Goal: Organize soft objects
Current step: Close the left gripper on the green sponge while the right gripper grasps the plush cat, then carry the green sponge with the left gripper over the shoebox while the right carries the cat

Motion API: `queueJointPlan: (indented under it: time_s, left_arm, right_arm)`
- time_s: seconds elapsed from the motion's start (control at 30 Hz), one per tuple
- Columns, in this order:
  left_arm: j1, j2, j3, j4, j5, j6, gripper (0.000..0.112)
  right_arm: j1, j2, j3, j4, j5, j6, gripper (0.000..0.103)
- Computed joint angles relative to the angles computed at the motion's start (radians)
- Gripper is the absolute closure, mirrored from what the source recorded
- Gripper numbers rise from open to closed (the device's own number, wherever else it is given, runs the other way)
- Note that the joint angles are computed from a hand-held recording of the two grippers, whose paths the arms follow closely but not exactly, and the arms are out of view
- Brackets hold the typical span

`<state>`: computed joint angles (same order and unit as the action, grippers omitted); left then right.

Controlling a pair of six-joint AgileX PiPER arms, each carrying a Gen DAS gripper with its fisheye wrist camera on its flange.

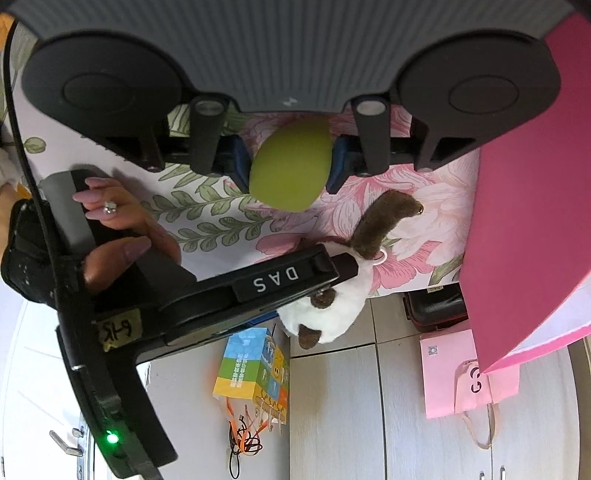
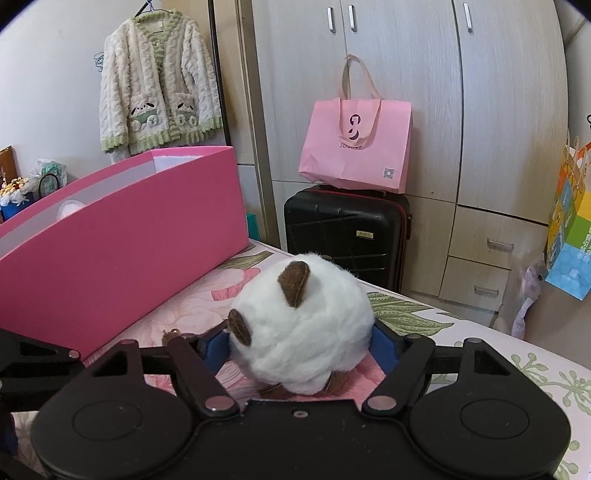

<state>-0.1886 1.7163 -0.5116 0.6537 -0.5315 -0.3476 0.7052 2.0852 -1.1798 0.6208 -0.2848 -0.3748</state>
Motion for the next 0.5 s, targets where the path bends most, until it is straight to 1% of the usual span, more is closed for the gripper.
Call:
queueJointPlan:
  time_s: [0.17,0.23,0.4,0.5]
  left_arm:
    - [0.006,-0.017,0.026,-0.015,-0.024,0.016,0.071]
    - [0.005,-0.024,0.036,-0.019,-0.029,0.021,0.071]
    - [0.023,-0.066,0.074,0.023,-0.041,-0.012,0.071]
    - [0.040,-0.088,0.100,0.047,-0.056,-0.026,0.071]
  right_arm:
    - [0.022,-0.017,0.020,0.123,-0.016,-0.097,0.026]
    - [0.029,-0.029,0.036,0.143,-0.025,-0.101,0.026]
    - [0.058,-0.068,0.094,0.200,-0.063,-0.114,0.026]
    - [0.088,-0.093,0.124,0.289,-0.088,-0.184,0.026]
